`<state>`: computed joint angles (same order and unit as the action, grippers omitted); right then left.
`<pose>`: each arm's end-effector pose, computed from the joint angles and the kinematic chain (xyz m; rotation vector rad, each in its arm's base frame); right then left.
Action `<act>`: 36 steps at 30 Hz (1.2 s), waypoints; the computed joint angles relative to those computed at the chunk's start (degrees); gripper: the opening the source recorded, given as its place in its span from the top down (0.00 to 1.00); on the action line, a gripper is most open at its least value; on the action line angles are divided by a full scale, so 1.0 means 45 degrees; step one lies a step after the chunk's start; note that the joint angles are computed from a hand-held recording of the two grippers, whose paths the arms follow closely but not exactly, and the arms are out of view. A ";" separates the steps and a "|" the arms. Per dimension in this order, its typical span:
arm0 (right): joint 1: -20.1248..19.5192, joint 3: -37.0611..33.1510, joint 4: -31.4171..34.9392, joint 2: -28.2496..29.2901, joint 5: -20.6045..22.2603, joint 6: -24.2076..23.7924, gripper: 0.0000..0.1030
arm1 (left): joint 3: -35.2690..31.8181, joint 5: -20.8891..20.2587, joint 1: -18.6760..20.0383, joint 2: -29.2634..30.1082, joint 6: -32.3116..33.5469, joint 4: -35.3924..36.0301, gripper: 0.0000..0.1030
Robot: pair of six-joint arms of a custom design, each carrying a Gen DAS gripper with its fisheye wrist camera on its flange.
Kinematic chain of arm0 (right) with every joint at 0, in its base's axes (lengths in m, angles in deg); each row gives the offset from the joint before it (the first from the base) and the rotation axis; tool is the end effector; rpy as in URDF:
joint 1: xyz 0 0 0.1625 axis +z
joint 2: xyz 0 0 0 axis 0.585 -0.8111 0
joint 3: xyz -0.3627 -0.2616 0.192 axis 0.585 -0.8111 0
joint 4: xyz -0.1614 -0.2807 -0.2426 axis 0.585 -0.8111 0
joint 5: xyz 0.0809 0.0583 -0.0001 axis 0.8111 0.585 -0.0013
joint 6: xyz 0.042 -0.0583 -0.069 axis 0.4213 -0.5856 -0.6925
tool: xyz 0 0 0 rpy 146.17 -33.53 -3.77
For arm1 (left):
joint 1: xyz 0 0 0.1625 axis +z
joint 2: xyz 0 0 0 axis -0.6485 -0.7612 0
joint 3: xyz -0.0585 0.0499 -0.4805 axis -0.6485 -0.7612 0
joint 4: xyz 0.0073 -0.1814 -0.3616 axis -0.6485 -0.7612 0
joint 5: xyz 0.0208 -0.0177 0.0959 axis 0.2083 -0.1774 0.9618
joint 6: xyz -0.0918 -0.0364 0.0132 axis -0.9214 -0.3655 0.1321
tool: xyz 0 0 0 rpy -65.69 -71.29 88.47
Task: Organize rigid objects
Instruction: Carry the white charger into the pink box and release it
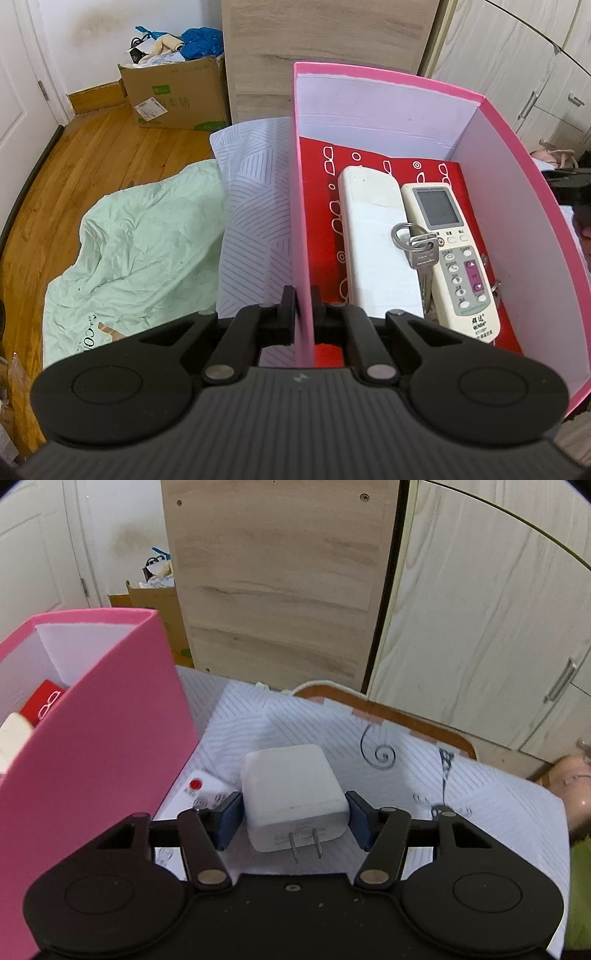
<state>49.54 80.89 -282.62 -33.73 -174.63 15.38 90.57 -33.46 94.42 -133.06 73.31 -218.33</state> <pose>0.0349 -0.4109 0.2287 -0.0422 -2.1290 0.8687 -0.1848 -0.5596 0.1209 1.1055 2.4365 -0.2770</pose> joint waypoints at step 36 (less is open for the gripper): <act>0.4812 0.1442 0.0949 -0.1567 0.0557 0.1195 0.39 | -0.0160 0.0364 -0.0165 0.0087 -0.0645 0.0164 0.95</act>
<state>71.19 87.38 -278.35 -40.78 -172.13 20.76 89.85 -31.82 93.68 -132.67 70.40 -217.60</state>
